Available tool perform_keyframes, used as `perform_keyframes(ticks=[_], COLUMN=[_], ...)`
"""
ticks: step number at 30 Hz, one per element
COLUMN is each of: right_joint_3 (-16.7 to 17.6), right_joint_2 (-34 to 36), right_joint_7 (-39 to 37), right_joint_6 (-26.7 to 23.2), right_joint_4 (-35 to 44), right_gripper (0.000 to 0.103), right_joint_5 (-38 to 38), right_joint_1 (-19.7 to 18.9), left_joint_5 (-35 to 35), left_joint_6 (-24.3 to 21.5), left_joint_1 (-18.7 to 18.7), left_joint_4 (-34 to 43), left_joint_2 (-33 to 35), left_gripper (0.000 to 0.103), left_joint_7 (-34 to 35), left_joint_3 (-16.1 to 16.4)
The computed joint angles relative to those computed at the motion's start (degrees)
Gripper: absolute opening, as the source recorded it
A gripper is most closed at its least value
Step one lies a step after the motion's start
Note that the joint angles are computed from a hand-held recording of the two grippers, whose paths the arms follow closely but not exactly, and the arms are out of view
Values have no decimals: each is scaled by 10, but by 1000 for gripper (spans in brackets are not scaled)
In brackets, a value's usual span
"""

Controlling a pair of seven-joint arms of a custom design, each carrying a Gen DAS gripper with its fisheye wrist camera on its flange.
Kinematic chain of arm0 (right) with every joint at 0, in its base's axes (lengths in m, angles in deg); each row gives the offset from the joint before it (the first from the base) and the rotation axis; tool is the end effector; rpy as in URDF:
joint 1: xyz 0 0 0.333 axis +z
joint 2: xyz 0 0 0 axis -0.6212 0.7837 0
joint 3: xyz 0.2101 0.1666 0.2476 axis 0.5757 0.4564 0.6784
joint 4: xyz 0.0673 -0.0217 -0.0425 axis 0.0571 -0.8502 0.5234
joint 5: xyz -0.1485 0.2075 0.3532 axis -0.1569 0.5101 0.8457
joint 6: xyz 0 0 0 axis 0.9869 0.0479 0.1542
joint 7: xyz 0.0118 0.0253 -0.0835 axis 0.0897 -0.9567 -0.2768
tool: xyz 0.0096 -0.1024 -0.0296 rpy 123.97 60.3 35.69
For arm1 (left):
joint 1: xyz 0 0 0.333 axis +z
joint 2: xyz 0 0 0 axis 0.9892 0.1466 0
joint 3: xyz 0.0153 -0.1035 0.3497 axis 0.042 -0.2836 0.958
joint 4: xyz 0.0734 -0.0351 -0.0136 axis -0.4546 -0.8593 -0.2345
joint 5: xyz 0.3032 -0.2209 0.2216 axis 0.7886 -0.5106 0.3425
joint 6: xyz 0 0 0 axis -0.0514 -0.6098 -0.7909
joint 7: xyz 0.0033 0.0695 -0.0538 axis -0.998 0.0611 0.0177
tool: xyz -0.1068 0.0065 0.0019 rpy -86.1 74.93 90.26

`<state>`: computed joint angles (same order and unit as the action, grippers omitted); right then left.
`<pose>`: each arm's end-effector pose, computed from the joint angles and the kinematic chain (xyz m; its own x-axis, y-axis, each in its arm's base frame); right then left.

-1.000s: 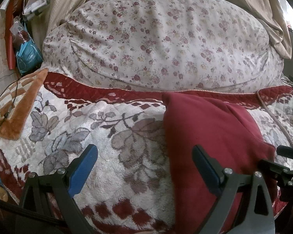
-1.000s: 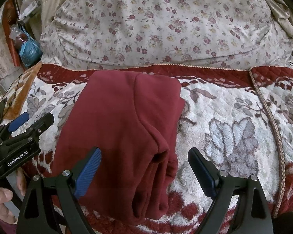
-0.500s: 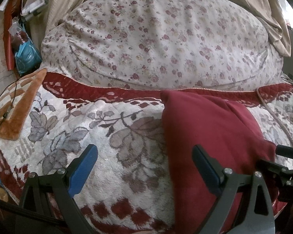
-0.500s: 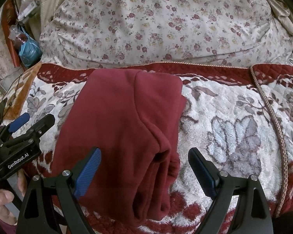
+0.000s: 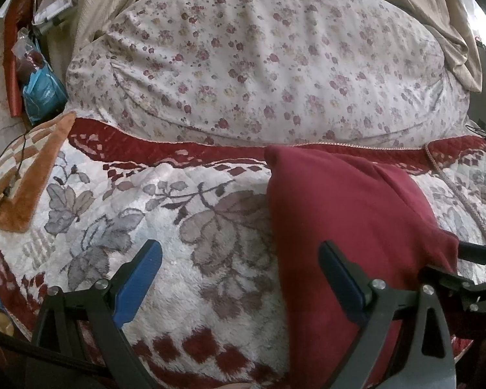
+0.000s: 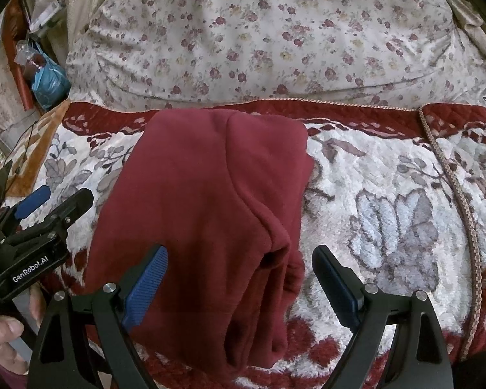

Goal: Fold small clothes

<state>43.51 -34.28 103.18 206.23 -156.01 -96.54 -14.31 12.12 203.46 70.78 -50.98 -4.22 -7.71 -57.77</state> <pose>0.6397 0.2747 0.4650 0.1095 -0.9839 -0.1414 -0.7855 0.0015 -0.6188 0.6547 -0.2106 0.4718 -0.0363 -0.9992 -0.0193 -0.6353 0.0380 -0.7714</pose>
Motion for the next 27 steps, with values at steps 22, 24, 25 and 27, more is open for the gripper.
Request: perform_keyframes(ticks=[22,24,25,27], right_joint_3=[3,4,2,1], right_joint_2=[6,7,7,7], right_joint_7=[-13,-15,-13,-11], right_joint_6=[-4,-4,-4,-2], right_joint_4=[5,5,6,5], right_gripper=[94,94,94,94], right_joint_5=[16,19,17,15], right_joint_1=[-1,-2,0,1], left_joint_5=[13,32,37,19], left_joint_6=[12,20,22,33], left_joint_1=[0,-3,-3,8], left_joint_4=[-8,-12,-14,-20], left_joint_2=[-4,-6,-6,-8], left_gripper=[96,96,96,96], left_joint_7=[-2,-16,-18,7], left_joint_3=[4,9,9,1])
